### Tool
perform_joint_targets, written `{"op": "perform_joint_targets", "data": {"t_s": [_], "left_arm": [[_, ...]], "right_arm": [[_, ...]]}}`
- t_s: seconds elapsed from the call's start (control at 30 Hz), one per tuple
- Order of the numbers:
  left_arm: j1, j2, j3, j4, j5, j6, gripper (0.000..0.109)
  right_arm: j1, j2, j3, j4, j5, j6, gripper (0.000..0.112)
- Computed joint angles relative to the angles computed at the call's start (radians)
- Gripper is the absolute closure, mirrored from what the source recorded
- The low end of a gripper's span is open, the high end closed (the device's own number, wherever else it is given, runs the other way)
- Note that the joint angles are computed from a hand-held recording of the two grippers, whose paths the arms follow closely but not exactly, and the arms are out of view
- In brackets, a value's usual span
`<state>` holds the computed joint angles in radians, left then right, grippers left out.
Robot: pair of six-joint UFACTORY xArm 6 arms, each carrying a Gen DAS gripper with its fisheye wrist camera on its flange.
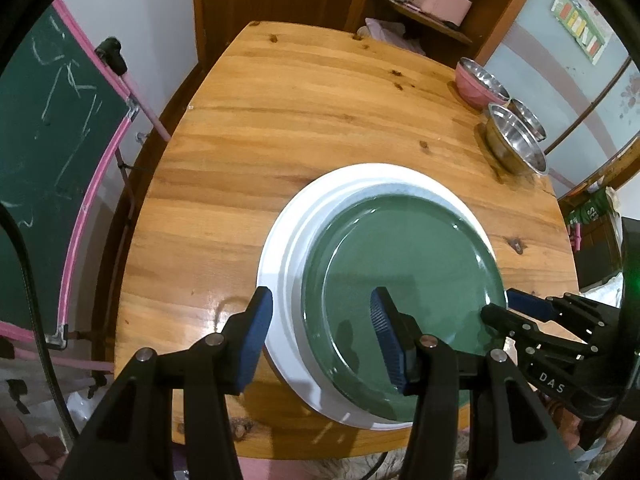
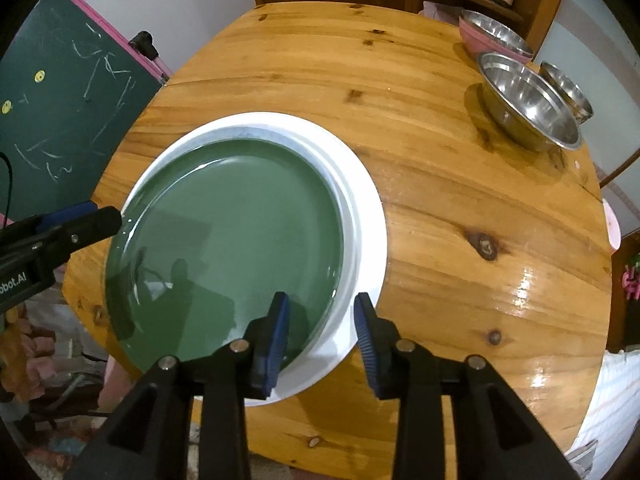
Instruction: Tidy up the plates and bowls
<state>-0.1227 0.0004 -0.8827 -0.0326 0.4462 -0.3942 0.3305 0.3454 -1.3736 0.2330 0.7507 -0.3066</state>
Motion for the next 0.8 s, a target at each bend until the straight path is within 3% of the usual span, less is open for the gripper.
{"op": "perform_joint_targets", "data": {"t_s": [0.07,0.2,0.33,0.43,0.8], "left_arm": [[-0.003,-0.006,-0.007,0.016,0.000,-0.002,0.059],[-0.011,-0.017,-0.029,0.046,0.011,-0.016,0.047],[-0.028,-0.028,-0.062,0.040,0.031,-0.003,0.045],[-0.041,-0.033,-0.089,0.042,0.042,-0.005,0.036],[-0.098,-0.009,-0.236,0.093,0.100,-0.032,0.030]], "right_arm": [[-0.012,-0.009,-0.001,0.040,0.008,-0.021,0.079],[-0.026,-0.036,0.013,0.090,0.003,-0.053,0.079],[-0.042,-0.062,0.018,0.140,0.015,-0.087,0.079],[-0.060,-0.077,0.014,0.191,0.042,-0.118,0.079],[-0.131,-0.143,0.005,0.265,0.043,-0.191,0.079]]}}
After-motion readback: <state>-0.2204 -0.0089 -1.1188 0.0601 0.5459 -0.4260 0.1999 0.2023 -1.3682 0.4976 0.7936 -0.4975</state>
